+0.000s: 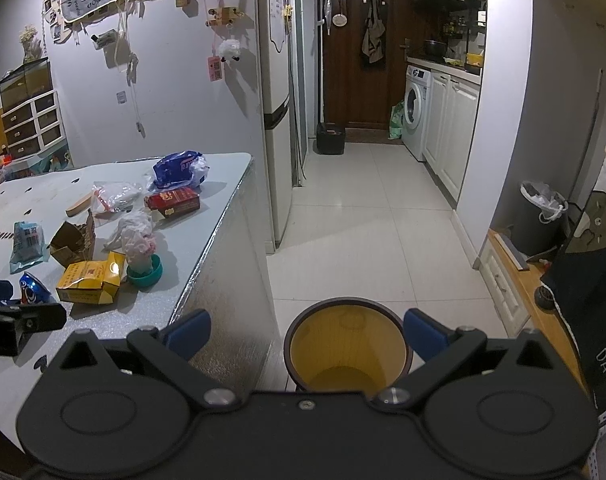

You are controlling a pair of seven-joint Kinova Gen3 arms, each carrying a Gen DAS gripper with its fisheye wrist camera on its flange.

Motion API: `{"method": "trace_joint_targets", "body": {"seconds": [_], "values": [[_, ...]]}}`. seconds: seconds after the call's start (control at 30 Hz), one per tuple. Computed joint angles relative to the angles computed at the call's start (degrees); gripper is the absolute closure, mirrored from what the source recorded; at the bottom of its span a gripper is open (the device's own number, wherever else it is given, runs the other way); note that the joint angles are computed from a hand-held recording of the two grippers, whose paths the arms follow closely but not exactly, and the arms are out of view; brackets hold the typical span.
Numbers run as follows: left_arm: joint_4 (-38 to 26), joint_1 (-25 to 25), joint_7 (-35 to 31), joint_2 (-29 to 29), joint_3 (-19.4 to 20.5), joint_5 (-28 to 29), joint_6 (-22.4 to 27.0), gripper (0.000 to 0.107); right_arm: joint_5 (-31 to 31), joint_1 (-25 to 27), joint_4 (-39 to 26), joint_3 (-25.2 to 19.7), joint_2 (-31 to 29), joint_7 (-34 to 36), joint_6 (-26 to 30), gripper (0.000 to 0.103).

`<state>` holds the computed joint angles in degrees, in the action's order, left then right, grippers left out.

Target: Collect trash

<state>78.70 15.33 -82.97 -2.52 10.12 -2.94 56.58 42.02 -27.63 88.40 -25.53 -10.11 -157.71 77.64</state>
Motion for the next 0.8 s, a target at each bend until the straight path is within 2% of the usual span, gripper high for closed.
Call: {"method": "trace_joint_targets", "body": {"seconds": [0.8], "values": [[0.07,-0.06,-0.3,-0.06,-0.12,0.29,-0.1,0.005,-0.47,0.26,-0.42,0.39,-0.03,0.7,-0.18,0.0]]}}
